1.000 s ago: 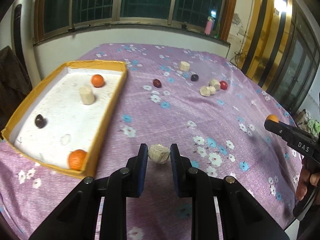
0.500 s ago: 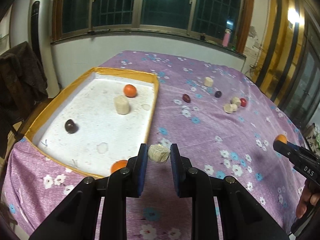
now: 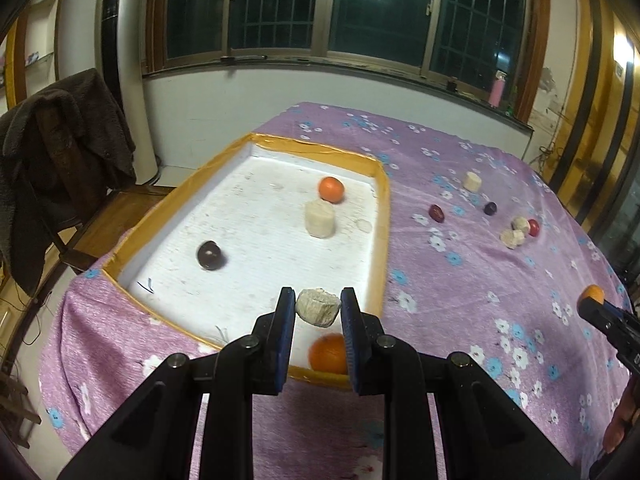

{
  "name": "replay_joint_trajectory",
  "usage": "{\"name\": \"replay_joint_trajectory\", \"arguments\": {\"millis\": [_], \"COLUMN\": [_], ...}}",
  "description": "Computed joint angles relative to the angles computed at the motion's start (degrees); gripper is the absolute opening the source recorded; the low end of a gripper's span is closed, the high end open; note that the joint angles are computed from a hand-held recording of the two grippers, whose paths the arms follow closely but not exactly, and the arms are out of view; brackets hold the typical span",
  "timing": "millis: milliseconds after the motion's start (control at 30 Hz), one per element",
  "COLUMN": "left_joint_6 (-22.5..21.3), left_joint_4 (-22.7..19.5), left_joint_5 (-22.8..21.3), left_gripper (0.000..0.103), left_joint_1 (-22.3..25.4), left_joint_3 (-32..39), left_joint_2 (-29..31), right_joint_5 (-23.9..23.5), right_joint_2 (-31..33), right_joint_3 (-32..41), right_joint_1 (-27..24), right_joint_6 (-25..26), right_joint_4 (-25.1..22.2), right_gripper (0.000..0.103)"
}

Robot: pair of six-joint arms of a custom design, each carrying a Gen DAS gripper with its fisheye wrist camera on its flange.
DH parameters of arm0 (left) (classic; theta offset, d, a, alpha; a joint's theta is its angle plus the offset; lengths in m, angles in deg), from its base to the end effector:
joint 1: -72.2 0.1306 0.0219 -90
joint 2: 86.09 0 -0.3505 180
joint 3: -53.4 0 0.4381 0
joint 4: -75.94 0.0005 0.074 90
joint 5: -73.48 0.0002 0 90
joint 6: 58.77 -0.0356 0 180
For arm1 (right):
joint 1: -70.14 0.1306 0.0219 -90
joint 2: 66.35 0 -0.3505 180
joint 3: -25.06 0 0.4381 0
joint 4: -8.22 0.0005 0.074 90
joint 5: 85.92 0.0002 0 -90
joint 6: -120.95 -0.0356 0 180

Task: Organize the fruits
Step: 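Carry the cube to the tray with the left tool while the right tool carries the orange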

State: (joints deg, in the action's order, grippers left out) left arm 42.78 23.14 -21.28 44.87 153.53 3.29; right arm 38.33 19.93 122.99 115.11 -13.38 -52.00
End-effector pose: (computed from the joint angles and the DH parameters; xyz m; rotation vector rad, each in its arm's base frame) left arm 0.4717 -0.2410 0.4893 0.2753 2.2983 -0.2518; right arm 0.3658 0.3364 0.4912 0.2470 2.2276 0.1037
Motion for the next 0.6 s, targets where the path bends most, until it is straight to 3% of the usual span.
{"name": "replay_joint_trajectory", "arguments": {"millis": [600], "left_joint_6": [-1.9], "left_joint_4": [-0.72], "left_joint_5": [-0.65], "left_gripper": [0.022], "left_joint_1": [1.88], "left_joint_3": [3.36], "left_joint_2": [2.56], "right_joint_5": [0.21], "right_joint_2": [2.35], "right_joint_3": [3.29], "right_joint_1": [0.48], "right_joint_6": [0.23], "right_joint_4": [-1.23], "right_gripper": [0.033]}}
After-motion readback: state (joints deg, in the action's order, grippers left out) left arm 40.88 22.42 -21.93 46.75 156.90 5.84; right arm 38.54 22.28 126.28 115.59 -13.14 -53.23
